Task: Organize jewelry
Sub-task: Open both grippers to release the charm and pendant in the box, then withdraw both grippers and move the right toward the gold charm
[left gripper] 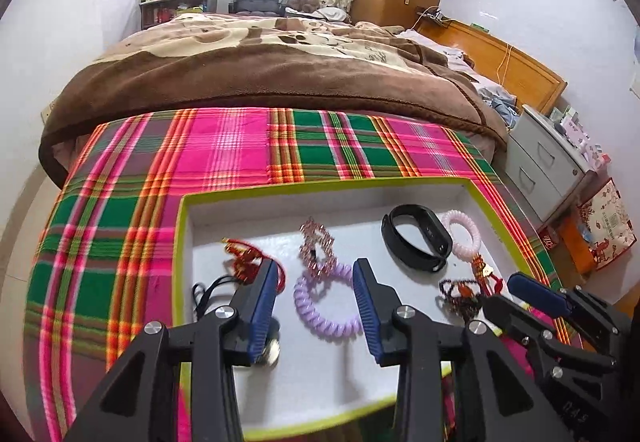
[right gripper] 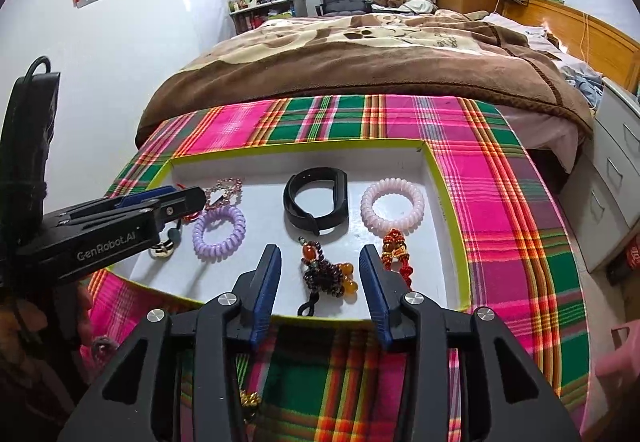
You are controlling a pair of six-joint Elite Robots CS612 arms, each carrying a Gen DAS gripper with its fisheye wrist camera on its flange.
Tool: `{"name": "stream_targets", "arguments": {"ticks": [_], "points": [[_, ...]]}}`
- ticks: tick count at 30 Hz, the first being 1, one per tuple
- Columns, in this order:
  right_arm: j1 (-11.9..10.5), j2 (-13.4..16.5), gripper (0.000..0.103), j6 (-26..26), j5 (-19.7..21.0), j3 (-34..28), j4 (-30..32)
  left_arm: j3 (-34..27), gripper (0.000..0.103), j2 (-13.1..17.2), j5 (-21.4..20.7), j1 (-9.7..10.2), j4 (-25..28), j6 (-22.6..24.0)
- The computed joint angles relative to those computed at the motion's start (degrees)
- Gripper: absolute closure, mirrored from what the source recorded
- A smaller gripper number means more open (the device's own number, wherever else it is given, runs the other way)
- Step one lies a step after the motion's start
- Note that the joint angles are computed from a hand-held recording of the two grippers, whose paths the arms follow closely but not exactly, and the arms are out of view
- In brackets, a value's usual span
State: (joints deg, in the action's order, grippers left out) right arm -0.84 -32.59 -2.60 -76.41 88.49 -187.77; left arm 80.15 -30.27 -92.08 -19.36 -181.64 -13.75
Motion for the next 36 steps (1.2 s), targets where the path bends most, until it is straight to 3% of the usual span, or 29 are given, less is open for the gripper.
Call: {"name": "stream_targets", "arguments": {"ticks": [5,19,36], "points": [[0.1,-0.8,0.061,0.0,0.1,1.4,-1.6,3.3,0.064,-1.4,1.3,-0.06,-3.0,-1.2],[0.0,-3.0,0.061,1.0,1.5,7.0,-7.5,14.4,0.064,-6.2,8.5,-1.98,-12.9,1.3],[0.3,-4.0,0.061,0.6,1.6,11.7,-11.1,23.1,0.064,-8.9,11.3,-3.34,-21.7,2.1]]}}
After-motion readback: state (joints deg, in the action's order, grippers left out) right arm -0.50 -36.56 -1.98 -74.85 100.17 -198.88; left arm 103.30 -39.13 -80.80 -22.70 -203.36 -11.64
